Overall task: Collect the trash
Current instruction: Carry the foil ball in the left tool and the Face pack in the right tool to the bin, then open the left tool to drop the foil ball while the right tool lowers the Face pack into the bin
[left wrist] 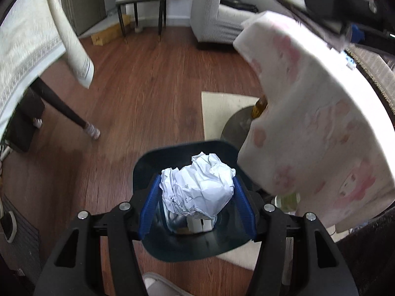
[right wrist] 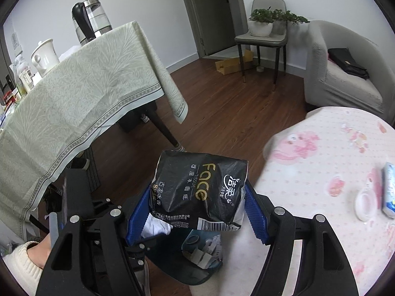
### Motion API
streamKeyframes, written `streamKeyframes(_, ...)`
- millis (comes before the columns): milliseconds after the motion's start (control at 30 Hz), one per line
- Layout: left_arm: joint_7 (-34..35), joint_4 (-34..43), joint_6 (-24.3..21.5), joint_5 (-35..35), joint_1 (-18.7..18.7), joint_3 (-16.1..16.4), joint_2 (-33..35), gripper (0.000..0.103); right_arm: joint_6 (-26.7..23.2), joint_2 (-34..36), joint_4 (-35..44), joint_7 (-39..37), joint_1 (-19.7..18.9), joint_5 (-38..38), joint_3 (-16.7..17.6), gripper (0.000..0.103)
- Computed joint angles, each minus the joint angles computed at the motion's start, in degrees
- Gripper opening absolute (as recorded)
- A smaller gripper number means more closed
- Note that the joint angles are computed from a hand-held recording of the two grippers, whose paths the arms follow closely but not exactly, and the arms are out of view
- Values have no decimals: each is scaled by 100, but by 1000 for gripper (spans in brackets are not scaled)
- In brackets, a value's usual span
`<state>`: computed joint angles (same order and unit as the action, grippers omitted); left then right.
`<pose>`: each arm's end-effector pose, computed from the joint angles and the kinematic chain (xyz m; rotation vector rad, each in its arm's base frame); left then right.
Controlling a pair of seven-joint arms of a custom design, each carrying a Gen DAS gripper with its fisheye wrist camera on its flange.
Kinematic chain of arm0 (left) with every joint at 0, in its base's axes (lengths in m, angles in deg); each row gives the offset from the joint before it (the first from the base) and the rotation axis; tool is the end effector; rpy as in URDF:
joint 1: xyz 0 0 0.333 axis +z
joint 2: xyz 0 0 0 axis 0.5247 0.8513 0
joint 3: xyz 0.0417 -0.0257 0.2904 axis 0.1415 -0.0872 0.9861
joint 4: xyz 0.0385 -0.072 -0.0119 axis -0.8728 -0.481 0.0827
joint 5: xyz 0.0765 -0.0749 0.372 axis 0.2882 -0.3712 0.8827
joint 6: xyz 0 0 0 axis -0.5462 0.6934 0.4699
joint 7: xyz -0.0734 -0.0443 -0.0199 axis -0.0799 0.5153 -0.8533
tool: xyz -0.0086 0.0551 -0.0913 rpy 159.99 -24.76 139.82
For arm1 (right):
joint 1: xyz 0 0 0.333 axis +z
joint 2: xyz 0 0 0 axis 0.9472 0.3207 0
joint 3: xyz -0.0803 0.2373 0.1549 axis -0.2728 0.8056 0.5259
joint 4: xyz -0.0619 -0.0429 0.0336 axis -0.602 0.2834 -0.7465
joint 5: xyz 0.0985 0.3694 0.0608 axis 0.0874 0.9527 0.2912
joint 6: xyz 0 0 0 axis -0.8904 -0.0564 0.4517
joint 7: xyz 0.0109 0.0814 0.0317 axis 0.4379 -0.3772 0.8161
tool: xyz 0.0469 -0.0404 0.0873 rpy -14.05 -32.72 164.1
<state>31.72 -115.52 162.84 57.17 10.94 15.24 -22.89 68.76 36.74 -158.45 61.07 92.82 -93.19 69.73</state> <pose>0.4139 -0.2890 0.4503 -1.2371 2.6687 -0.7466 0.4171 0.2571 0.5602 -1.6620 1.7407 -0.4337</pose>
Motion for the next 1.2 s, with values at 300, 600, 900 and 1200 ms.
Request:
streamKeyframes(300,149,-54,-396,50,87,69,28,66,-124,655,551,-77,120,26,73,71)
streamKeyframes(600,445,-241,-422,-200,151,180,-203,74,-211,1117,901,-189,226,181,35,71)
streamKeyframes(900,581,-348,-374,-409,219,293,-471,74,-362,1578,1189,-347,315,367,35,71)
streamKeyframes(1200,806,-405,-344,-656,243,407,-744,68,-643,1898,1370,-386,337,420,31,71)
